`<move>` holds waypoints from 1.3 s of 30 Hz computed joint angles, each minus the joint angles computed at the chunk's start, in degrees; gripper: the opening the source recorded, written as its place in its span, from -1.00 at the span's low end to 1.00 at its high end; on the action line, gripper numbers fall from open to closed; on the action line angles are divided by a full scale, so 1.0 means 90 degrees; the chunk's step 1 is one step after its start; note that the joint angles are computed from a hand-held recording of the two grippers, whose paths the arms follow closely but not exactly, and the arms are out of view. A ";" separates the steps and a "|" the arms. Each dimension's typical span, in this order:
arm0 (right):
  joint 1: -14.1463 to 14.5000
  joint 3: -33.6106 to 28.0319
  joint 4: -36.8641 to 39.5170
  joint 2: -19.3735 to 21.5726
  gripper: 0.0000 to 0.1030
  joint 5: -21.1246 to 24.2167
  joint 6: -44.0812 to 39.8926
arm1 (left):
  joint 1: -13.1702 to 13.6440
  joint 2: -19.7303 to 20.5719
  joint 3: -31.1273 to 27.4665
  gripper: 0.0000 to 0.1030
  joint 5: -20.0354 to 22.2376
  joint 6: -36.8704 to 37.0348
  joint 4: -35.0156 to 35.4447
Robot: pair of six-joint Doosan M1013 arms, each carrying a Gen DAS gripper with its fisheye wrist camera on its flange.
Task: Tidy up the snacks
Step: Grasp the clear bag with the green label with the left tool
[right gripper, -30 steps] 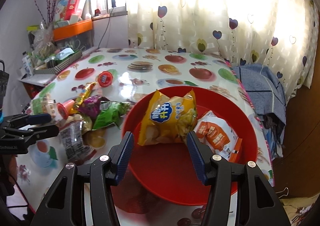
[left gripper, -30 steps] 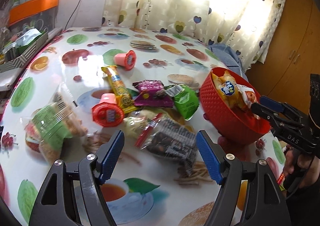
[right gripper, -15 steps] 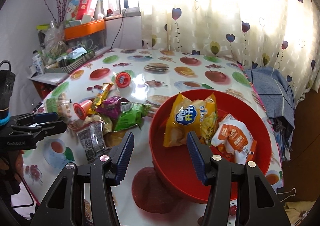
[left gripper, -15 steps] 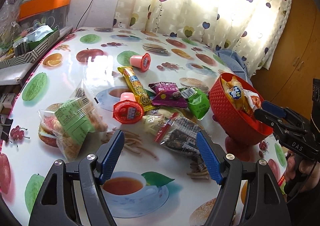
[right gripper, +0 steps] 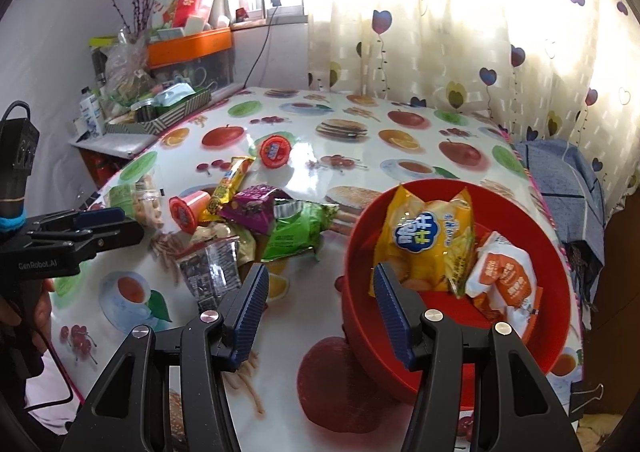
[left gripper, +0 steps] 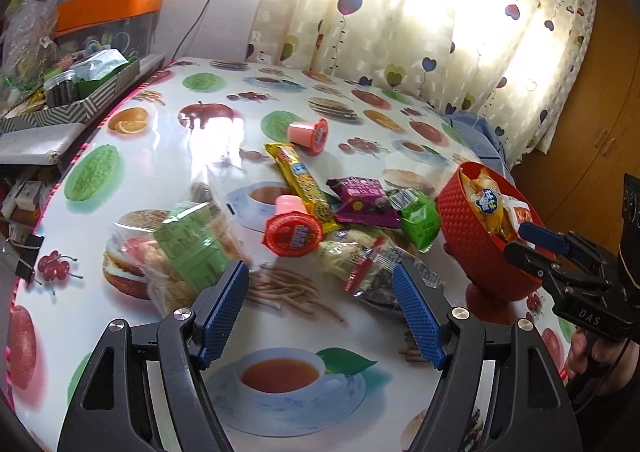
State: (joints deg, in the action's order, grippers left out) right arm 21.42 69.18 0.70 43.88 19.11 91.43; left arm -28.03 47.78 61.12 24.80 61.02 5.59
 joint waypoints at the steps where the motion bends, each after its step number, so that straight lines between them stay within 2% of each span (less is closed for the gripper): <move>1: 0.0009 -0.0020 0.0014 0.0013 0.05 0.0012 -0.0027 | 0.0011 -0.0012 0.0019 0.45 -0.0016 -0.0072 0.0055; 14: 0.0069 -0.0435 0.0600 0.0247 0.04 0.0325 -0.0779 | 0.0145 -0.0182 0.0289 0.45 0.0018 -0.2094 0.1847; 19: 0.0071 -0.0529 0.0642 0.0297 0.04 0.0388 -0.0828 | 0.0212 -0.0151 0.0262 0.45 0.0070 -0.2325 0.2056; 24: 0.0080 -0.0660 0.0603 0.0369 0.04 0.0499 -0.0794 | 0.0283 -0.0024 0.0077 0.45 0.0058 -0.1933 0.1923; 26: 0.0083 -0.0727 0.0611 0.0402 0.04 0.0534 -0.0839 | 0.0355 0.0042 -0.0004 0.45 -0.0112 -0.1107 0.1228; 29: 0.0086 -0.0784 0.0635 0.0430 0.04 0.0559 -0.0881 | 0.0402 0.0152 -0.0156 0.45 -0.0109 -0.0255 0.0586; 33: 0.0090 -0.0883 0.0617 0.0483 0.04 0.0639 -0.0882 | 0.0360 0.0250 -0.0309 0.45 0.0160 0.0063 0.0701; 39: 0.0097 -0.1061 0.0727 0.0597 0.04 0.0829 -0.0975 | 0.0376 0.0302 -0.0337 0.45 0.0537 0.0717 0.0184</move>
State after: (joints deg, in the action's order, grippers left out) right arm 22.29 59.64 7.24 49.25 26.57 82.65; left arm -24.65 50.50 58.09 29.64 67.47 7.24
